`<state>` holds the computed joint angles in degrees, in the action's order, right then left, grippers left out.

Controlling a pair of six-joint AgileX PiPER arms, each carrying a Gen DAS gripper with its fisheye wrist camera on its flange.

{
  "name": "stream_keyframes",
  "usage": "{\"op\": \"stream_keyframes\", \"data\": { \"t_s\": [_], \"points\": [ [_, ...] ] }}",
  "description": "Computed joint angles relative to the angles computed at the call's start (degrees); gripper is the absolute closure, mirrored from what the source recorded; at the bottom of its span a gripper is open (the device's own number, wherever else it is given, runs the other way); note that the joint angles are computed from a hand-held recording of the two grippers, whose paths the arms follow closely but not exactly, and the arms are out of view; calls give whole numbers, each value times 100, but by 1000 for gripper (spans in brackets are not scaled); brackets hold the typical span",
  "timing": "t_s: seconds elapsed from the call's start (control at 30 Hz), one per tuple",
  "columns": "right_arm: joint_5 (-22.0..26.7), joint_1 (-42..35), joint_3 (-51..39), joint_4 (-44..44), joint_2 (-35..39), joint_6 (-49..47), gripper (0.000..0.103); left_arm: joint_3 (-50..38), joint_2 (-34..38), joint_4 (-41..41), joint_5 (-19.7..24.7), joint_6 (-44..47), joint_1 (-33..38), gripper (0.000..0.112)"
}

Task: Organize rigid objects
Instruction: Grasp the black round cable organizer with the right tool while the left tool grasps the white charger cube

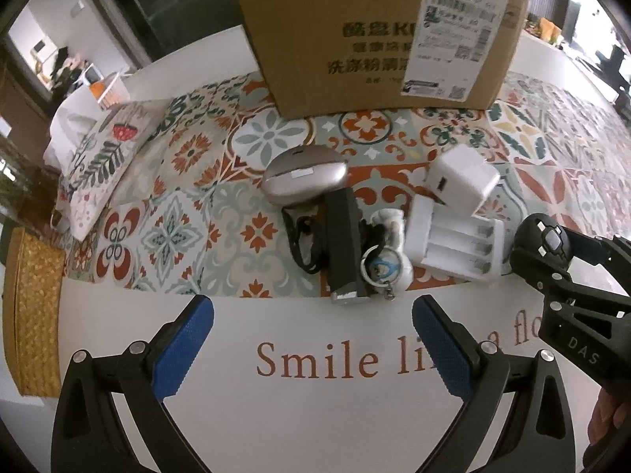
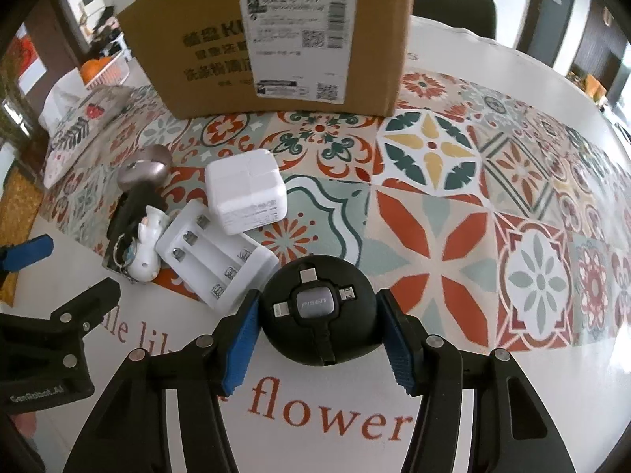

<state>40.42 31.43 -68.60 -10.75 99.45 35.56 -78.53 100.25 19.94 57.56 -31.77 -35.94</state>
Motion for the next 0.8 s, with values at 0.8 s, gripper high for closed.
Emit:
{"op": "stream_keyframes", "data": {
  "t_s": [0.8],
  "points": [
    [773,-188,113,-482,-761,1755,45,-2064,1271,-2082,-305,3772,262,19]
  ]
}}
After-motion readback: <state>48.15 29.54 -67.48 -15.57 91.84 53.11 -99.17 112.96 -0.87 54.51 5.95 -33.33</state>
